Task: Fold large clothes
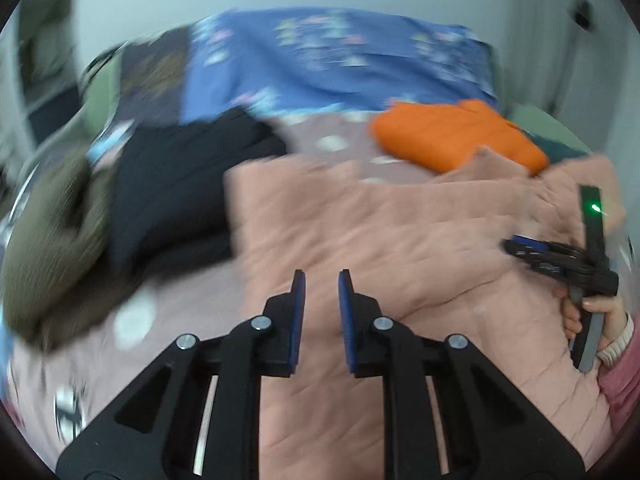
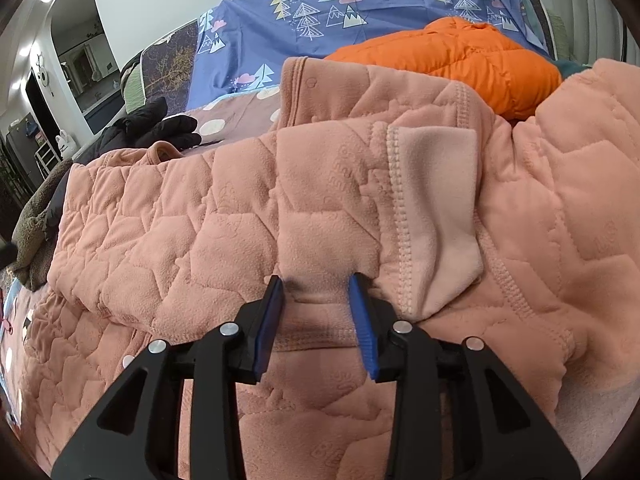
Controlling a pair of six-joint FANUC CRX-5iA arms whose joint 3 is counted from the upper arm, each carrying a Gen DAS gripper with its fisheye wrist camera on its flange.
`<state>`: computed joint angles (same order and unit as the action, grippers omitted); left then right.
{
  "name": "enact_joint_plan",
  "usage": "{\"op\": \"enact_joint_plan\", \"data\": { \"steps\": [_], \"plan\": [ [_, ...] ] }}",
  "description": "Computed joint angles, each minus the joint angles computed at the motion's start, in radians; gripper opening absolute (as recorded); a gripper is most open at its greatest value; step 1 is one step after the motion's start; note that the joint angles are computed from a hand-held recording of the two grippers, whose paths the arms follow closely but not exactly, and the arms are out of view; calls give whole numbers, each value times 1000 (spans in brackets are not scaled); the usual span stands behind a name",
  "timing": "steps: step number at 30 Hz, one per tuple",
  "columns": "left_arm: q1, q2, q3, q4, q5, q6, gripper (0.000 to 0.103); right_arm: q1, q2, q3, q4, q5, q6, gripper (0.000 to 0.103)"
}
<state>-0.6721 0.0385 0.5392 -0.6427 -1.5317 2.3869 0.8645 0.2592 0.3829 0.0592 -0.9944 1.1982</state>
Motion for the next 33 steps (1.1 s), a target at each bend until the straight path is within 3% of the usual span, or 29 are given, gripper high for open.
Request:
{"op": "enact_joint_plan", "data": {
  "steps": [5,8,14,16,20,22,26,30,33],
  "plan": [
    [82,174,80,79,-9,-70,22,1,-1,-2,0,3,-1,37],
    [78,155,-10,59,73,4,23,2,-1,-2,2,5,0,37],
    [51,190,43,18,20,-14,24,-13,-12,14,-49,-6,26,39],
    [46,192,43,4,13,-18,24,-36,-55,15,-99,-23,39,39],
    [46,179,28,8,23,-12,24,-112,-218,-79,-143,75,58,44],
    [56,171,13,16,40,-9,24,-164,-312,-160,-42,159,-39,57],
    [55,171,13,16,40,-9,24,-311,-356,-207,88,168,-324,58],
    [56,170,12,16,41,-9,24,-524,-286,-110,-216,65,-344,58],
    [56,170,11,17,42,-9,24,-632,-257,-91,-514,72,-229,59]
  ]
}}
